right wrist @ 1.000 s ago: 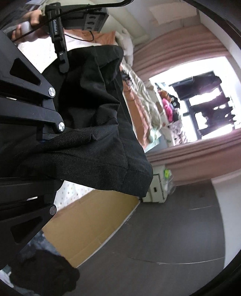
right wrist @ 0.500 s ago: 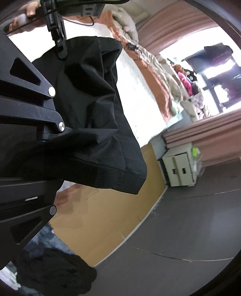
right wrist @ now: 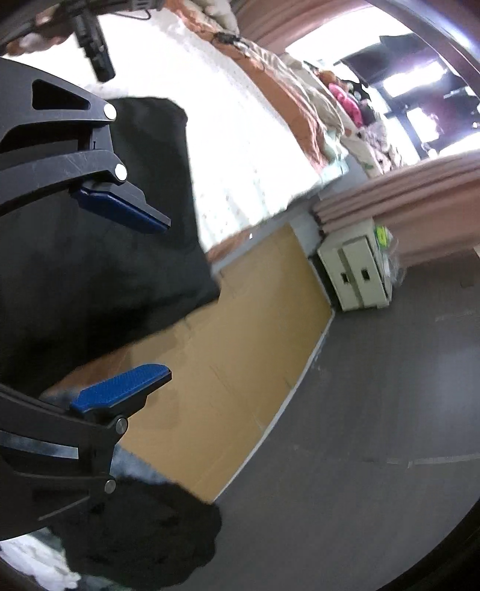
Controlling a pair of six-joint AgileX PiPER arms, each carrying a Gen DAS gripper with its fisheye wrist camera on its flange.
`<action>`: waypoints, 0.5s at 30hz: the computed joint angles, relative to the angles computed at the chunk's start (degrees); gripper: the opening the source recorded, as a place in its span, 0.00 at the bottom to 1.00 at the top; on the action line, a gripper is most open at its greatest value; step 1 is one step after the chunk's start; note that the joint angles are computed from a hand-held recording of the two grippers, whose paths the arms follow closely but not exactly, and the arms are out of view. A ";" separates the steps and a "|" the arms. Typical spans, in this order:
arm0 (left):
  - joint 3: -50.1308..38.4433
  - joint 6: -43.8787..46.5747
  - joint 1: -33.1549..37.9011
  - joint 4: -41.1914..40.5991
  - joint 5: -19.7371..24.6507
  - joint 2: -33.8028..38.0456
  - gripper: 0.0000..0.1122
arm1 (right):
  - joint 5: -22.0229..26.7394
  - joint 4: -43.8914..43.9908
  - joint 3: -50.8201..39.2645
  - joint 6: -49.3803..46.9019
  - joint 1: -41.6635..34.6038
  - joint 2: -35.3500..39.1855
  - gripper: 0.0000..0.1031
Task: Fold large clothes
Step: 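Lower the folded shirt onto the bed edge and open both grippers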
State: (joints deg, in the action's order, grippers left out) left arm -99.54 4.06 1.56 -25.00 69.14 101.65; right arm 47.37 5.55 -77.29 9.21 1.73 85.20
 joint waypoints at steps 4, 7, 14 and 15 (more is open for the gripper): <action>5.46 2.51 0.89 -2.10 -0.76 -2.81 0.55 | 1.51 4.06 7.73 -3.78 -4.47 -6.72 0.70; 10.64 4.37 0.91 -3.59 -1.58 -5.85 0.55 | 1.20 6.94 15.43 -6.55 -8.52 -13.02 0.70; 20.02 5.77 -2.26 -5.00 -4.64 -10.58 0.55 | 3.43 21.96 29.69 -20.06 -23.49 -24.85 0.70; 20.82 6.17 -2.55 -5.64 -4.65 -10.90 0.55 | 3.06 21.69 31.50 -19.60 -24.04 -26.45 0.69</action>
State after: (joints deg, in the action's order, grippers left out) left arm -78.73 10.24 -1.00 -30.64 64.49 90.75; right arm 50.44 27.24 -45.78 -10.39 -22.31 58.74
